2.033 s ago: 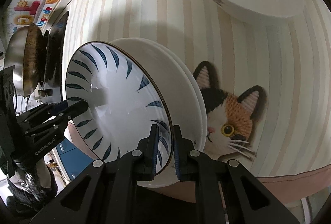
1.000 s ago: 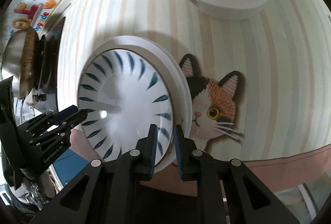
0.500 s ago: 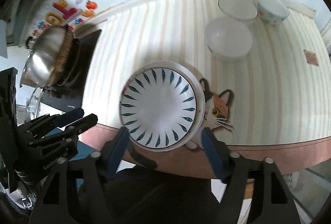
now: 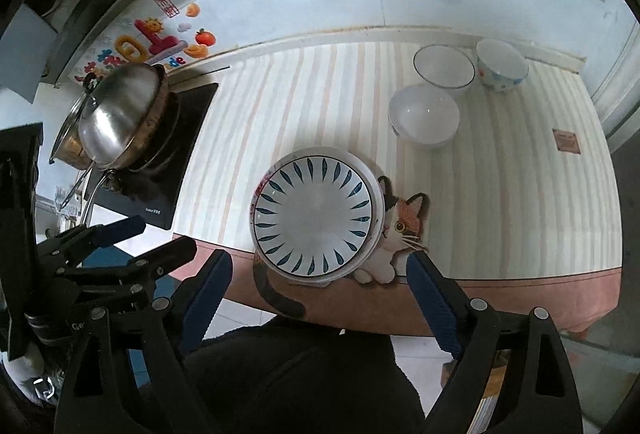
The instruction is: Organize plates and bowls
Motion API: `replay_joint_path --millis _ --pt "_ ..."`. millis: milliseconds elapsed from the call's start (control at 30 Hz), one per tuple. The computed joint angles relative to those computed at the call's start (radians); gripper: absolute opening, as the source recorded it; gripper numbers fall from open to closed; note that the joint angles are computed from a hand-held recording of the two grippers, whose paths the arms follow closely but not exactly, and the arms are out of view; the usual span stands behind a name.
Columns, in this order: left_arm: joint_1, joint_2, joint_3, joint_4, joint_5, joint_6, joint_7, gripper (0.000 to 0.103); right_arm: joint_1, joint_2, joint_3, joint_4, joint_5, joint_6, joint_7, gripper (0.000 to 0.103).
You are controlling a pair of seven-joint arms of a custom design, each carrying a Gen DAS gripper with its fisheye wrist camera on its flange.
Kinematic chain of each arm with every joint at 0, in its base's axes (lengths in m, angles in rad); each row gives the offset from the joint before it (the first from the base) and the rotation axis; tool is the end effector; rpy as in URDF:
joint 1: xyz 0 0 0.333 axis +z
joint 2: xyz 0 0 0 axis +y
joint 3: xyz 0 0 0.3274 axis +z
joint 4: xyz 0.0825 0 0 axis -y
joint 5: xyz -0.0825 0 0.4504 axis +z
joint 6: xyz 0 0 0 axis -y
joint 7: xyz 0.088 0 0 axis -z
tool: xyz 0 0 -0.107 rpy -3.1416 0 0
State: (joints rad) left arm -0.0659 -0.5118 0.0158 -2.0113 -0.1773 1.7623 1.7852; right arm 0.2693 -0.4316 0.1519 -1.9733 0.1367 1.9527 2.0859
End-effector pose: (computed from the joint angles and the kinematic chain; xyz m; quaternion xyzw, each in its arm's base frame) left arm 0.4664 -0.0371 0.6942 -0.6037 0.7810 -0.1547 0.0397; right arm 0.4563 0.2318 0.6946 -0.6496 0.7322 -0.0299 0.2028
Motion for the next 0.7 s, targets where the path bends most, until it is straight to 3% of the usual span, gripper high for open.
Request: replay_joint_path --millis 267,400,567,700 --pt "-0.013 -0.004 -0.006 -0.002 -0.008 0.027 0.004 0.083 -0.002 -0.033 -0.011 -0.031 0.031 0.006 0.006 0.092" --pt "-0.027 0.03 -0.032 -0.008 0.001 0.132 0.013 0.083 -0.022 -0.053 -0.039 -0.088 0.063 0.078 -0.001 0.092" --pt "-0.058 0.151 -0.065 0.022 -0.009 0.307 0.018 0.083 -0.084 -0.049 -0.067 -0.162 0.049 0.209 0.0 0.092" --pt "-0.065 0.316 -0.096 0.121 -0.03 0.328 -0.011 0.083 -0.138 0.019 -0.093 -0.176 0.017 0.293 -0.005 0.092"
